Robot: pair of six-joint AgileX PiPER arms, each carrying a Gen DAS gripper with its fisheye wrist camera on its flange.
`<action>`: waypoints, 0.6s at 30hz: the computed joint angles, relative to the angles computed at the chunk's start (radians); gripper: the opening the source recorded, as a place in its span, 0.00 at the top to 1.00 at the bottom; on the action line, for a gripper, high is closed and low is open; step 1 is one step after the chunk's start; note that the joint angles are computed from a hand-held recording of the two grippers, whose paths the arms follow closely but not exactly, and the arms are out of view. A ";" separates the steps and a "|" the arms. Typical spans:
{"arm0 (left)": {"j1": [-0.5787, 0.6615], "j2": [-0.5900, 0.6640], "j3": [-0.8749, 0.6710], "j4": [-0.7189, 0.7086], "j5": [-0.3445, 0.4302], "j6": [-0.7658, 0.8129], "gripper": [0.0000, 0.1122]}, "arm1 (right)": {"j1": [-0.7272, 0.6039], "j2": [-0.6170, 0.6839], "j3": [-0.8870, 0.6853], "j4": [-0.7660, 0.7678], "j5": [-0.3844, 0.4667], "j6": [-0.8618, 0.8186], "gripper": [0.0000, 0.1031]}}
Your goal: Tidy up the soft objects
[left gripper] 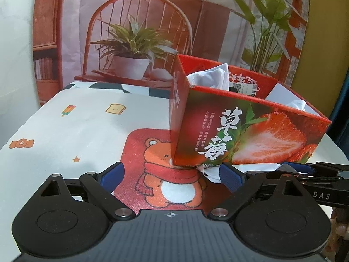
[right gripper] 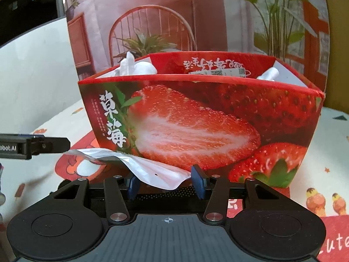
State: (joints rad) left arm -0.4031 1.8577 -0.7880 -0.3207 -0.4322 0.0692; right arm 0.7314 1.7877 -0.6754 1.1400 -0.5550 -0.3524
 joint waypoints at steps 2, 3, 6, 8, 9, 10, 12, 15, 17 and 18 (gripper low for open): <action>0.004 0.001 -0.001 0.020 -0.004 -0.014 0.16 | -0.014 -0.002 0.002 -0.027 0.008 0.035 0.56; 0.004 0.001 -0.003 0.023 -0.004 -0.015 0.16 | -0.020 -0.003 0.003 -0.039 0.012 0.052 0.56; 0.008 0.002 -0.004 0.044 -0.012 -0.026 0.17 | -0.034 -0.002 0.000 -0.057 0.021 0.083 0.55; 0.011 0.003 -0.005 0.056 -0.013 -0.035 0.17 | -0.044 0.000 0.001 -0.075 0.027 0.114 0.55; 0.015 0.003 -0.006 0.073 -0.011 -0.048 0.19 | -0.047 0.000 0.002 -0.081 0.029 0.125 0.55; 0.020 0.003 -0.005 0.097 -0.012 -0.067 0.21 | -0.051 0.001 0.003 -0.088 0.033 0.136 0.56; 0.031 0.003 -0.001 0.165 -0.012 -0.122 0.26 | -0.055 0.004 0.004 -0.096 0.039 0.156 0.56; 0.039 0.006 0.003 0.237 -0.019 -0.176 0.31 | -0.057 0.007 0.007 -0.104 0.042 0.176 0.57; 0.041 0.013 -0.001 0.265 -0.017 -0.196 0.31 | -0.055 0.009 0.007 -0.103 0.038 0.174 0.57; 0.044 0.016 -0.006 0.284 -0.013 -0.210 0.31 | -0.054 0.010 0.006 -0.098 0.037 0.169 0.57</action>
